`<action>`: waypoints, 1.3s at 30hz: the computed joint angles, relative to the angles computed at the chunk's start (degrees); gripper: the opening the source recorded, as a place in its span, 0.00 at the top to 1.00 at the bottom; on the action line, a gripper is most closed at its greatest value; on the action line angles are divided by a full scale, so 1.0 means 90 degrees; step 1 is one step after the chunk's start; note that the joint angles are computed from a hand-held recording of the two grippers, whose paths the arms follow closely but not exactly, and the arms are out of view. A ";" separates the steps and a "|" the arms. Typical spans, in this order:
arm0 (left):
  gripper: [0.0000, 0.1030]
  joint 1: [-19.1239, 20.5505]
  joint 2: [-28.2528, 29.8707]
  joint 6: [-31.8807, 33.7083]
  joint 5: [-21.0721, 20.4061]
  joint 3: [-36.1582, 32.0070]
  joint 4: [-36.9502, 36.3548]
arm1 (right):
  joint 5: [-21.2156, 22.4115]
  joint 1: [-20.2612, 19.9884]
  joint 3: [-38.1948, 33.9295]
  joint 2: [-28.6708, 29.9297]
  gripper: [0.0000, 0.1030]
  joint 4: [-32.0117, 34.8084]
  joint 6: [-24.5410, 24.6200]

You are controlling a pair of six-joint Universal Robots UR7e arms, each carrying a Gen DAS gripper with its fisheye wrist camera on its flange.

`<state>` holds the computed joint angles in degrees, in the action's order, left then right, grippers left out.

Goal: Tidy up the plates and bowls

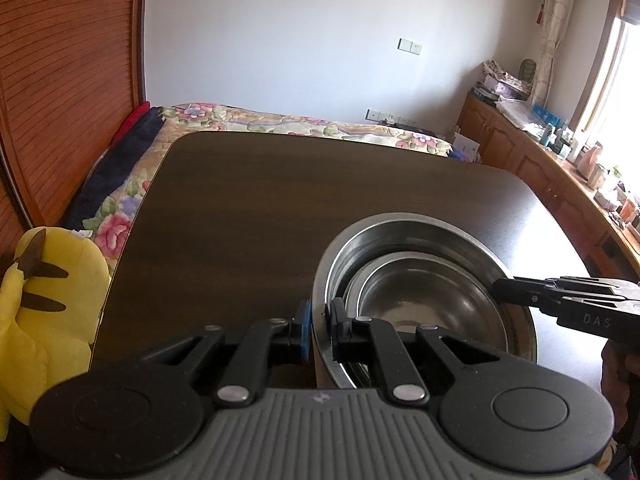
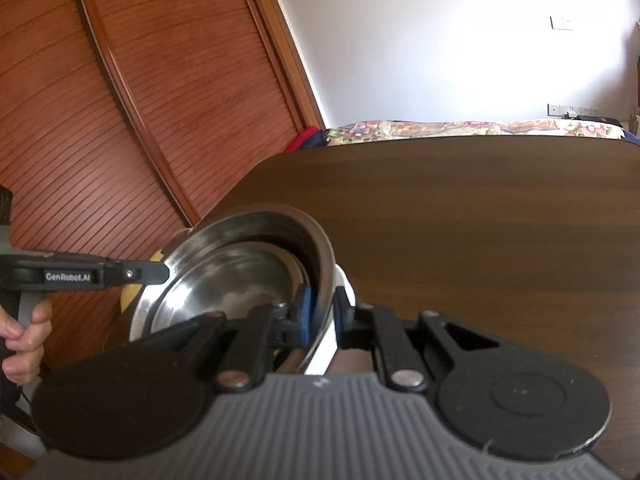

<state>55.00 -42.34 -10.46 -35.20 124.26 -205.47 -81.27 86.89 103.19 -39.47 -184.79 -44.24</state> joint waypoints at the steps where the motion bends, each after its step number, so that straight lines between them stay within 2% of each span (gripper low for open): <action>1: 0.82 0.0007 0.0012 -0.0007 -0.0013 0.0001 -0.0016 | 0.0005 -0.0006 -0.0011 -0.0003 0.87 0.0020 -0.0010; 12: 0.82 -0.0026 0.0104 0.0097 0.0001 0.0049 -0.0250 | -0.0016 0.0026 0.0001 0.0030 0.86 -0.0040 -0.0022; 15: 0.81 -0.0044 0.0225 0.0387 0.0062 0.0034 -0.0551 | -0.0021 0.0029 0.0012 0.0040 0.85 -0.0089 -0.0093; 20: 0.75 -0.0200 0.0556 0.1123 0.0476 -0.0031 -0.1391 | 0.0018 0.0011 0.0145 0.0027 0.85 -0.0370 -0.0379; 25: 0.59 -0.0383 0.0685 0.1702 0.0729 -0.0007 -0.2186 | 0.0028 0.0023 0.0407 -0.0092 0.85 -0.0906 -0.0583; 27: 0.45 -0.0510 0.0842 0.2175 0.0984 -0.0087 -0.2745 | 0.0144 -0.0009 0.0519 -0.0173 0.85 -0.1121 -0.0605; 30: 0.30 -0.0673 0.1083 0.2898 0.1153 -0.0228 -0.3590 | 0.0330 -0.0069 0.0692 -0.0297 0.84 -0.1464 -0.0527; 32: 0.22 -0.0766 0.1214 0.3332 0.1178 -0.0318 -0.4088 | 0.0444 -0.0113 0.0828 -0.0328 0.79 -0.1874 -0.0532; 36: 0.02 -0.0979 0.1626 0.4531 0.1192 -0.0684 -0.5309 | 0.0776 -0.0240 0.1130 -0.0403 0.47 -0.2661 -0.0440; 39: 0.00 -0.1104 0.1971 0.5457 0.1106 -0.1024 -0.6183 | 0.0970 -0.0320 0.1300 -0.0453 0.41 -0.3116 -0.0408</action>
